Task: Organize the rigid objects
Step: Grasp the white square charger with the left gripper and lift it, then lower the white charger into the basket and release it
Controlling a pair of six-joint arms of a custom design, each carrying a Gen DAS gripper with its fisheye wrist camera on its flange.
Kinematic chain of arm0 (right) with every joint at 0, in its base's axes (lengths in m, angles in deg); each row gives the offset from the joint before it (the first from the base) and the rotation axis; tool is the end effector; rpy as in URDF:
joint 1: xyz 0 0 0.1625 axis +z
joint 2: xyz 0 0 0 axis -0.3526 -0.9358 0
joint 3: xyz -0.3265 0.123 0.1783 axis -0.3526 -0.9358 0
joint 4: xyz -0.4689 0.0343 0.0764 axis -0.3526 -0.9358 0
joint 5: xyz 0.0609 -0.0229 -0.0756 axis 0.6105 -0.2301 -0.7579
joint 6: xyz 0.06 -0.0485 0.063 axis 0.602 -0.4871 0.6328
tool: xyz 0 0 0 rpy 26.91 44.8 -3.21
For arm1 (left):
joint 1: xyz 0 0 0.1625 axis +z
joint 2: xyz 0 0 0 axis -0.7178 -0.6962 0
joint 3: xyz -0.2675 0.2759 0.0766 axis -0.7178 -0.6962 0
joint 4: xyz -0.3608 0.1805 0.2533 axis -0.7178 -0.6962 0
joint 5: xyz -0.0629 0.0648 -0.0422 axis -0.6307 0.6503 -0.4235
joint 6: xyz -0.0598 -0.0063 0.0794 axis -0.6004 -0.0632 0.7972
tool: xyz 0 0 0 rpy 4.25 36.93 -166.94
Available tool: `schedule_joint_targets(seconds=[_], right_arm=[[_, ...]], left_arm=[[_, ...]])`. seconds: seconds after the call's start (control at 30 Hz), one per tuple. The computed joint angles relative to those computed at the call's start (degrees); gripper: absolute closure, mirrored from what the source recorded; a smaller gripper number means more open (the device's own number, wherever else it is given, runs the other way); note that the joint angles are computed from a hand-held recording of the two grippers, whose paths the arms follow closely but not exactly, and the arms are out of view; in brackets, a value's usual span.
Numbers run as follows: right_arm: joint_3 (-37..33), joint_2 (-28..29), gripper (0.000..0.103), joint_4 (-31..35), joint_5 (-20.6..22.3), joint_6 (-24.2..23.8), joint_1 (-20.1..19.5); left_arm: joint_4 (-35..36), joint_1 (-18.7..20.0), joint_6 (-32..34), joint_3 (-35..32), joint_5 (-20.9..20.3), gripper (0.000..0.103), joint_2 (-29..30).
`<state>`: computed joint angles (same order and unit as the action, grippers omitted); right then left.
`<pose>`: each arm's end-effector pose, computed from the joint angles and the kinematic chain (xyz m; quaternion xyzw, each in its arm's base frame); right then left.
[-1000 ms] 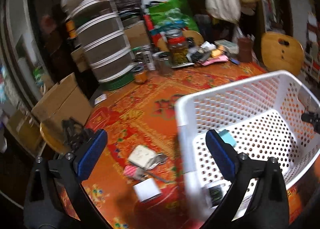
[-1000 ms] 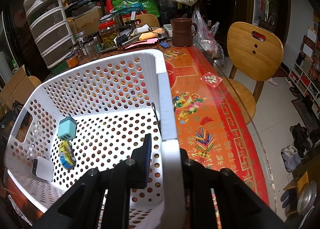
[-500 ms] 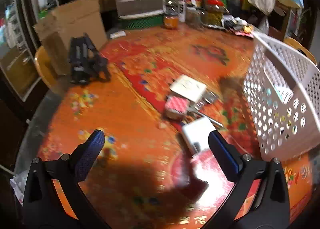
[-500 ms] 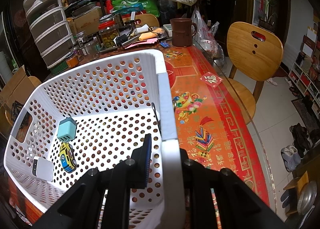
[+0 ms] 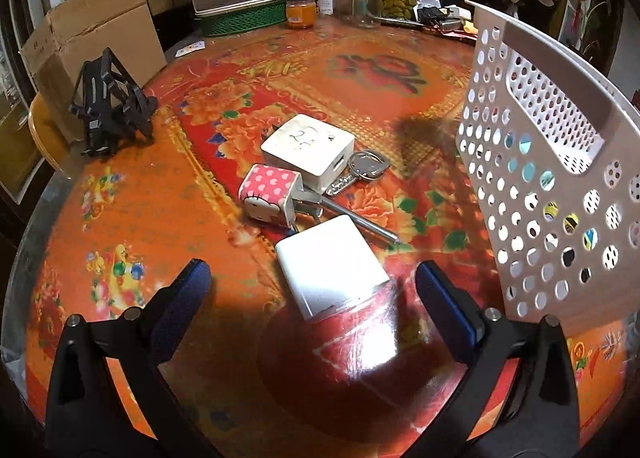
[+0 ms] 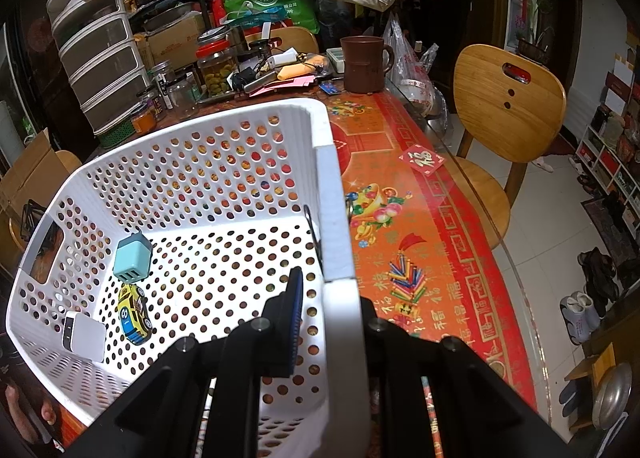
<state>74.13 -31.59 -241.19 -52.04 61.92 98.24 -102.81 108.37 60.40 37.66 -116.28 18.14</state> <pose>-0.0797 -0.6971 0.3116 -0.1610 -0.7888 0.4480 0.3888 -0.2626 -0.9178 -0.0950 0.3352 0.8751 -0.1968 0.2882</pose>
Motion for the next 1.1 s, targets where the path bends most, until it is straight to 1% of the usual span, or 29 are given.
schedule_joint_targets(seconds=[0.03,0.07,0.1,0.13,0.17,0.2,0.23,0.27,0.3,0.37,0.43,0.47,0.53,0.57,0.6,0.63,0.67,0.7,0.77,0.83,0.93,1.1], right_arm=[[0.0,0.0,0.089,0.0,0.0,0.0,0.0],[0.0,0.0,0.089,0.0,0.0,0.0,0.0],[0.0,0.0,0.089,0.0,0.0,0.0,0.0],[0.0,0.0,0.089,0.0,0.0,0.1,0.0],[0.0,0.0,0.089,0.0,0.0,0.1,0.0],[0.0,0.0,0.089,0.1,0.0,0.1,0.0],[0.0,0.0,0.089,0.1,0.0,0.1,0.0],[0.0,0.0,0.089,0.1,0.0,0.1,0.0],[0.0,0.0,0.089,0.1,0.0,0.1,0.0],[0.0,0.0,0.089,0.1,0.0,0.1,0.0],[0.0,0.0,0.089,0.0,0.0,0.0,0.0],[0.0,0.0,0.089,0.0,0.0,0.0,0.0],[0.0,0.0,0.089,0.0,0.0,0.0,0.0],[0.0,0.1,0.089,-0.1,0.1,-0.1,0.0],[0.0,0.1,0.089,-0.1,0.1,-0.1,0.0],[0.0,0.1,0.089,-0.1,0.0,0.0,0.0],[0.1,0.0,0.089,-0.1,0.1,0.0,0.0],[0.0,0.0,0.089,-0.1,0.1,0.0,0.0],[0.0,0.1,0.089,-0.1,0.0,-0.1,0.0],[0.1,0.0,0.089,-0.1,0.1,-0.1,0.0],[0.0,0.1,0.089,0.0,0.0,0.0,0.0],[0.0,0.0,0.089,0.0,0.0,-0.1,0.0]], left_arm=[[-0.7,-0.1,0.0,-0.1,0.5,0.012,0.2],[-1.0,-0.1,-0.3,-0.2,0.8,0.014,0.2],[-0.7,-0.1,-0.5,-0.8,0.6,0.02,0.5],[-0.5,0.0,-0.7,-0.8,0.5,0.028,0.5],[1.2,0.0,-0.8,-2.5,0.4,0.032,1.3],[2.8,0.1,-1.1,-3.9,0.0,0.04,2.0],[2.8,0.3,-1.1,-3.7,-1.0,0.048,1.9],[2.7,0.3,-1.4,-2.5,-1.5,0.053,1.1],[1.4,0.2,-1.1,-0.7,-1.0,0.054,0.2],[-4.2,0.0,0.3,5.6,-1.0,0.054,-2.9],[-9.1,-0.2,1.4,10.6,-1.3,0.056,-5.6],[-13.1,-0.4,2.7,13.7,-1.2,0.056,-7.2],[-19.4,-1.0,5.9,17.5,-0.2,0.058,-8.9],[-20.9,-1.1,6.6,18.4,0.1,0.059,-9.4],[-22.1,-1.3,7.0,19.3,0.1,0.063,-10.0],[-23.8,-1.4,7.5,20.0,0.3,0.074,-10.5],[-25.9,-1.7,8.6,20.2,1.2,0.08,-10.6],[-26.3,-1.8,8.8,20.2,1.5,0.081,-10.7],[-24.9,-1.7,7.8,20.0,0.6,0.081,-11.5],[-25.8,-2.0,9.2,18.9,2.0,0.081,-10.7],[-23.7,-1.6,7.6,18.9,1.1,0.081,-11.2],[-25.1,-1.7,7.5,19.6,0.6,0.081,-11.7]])
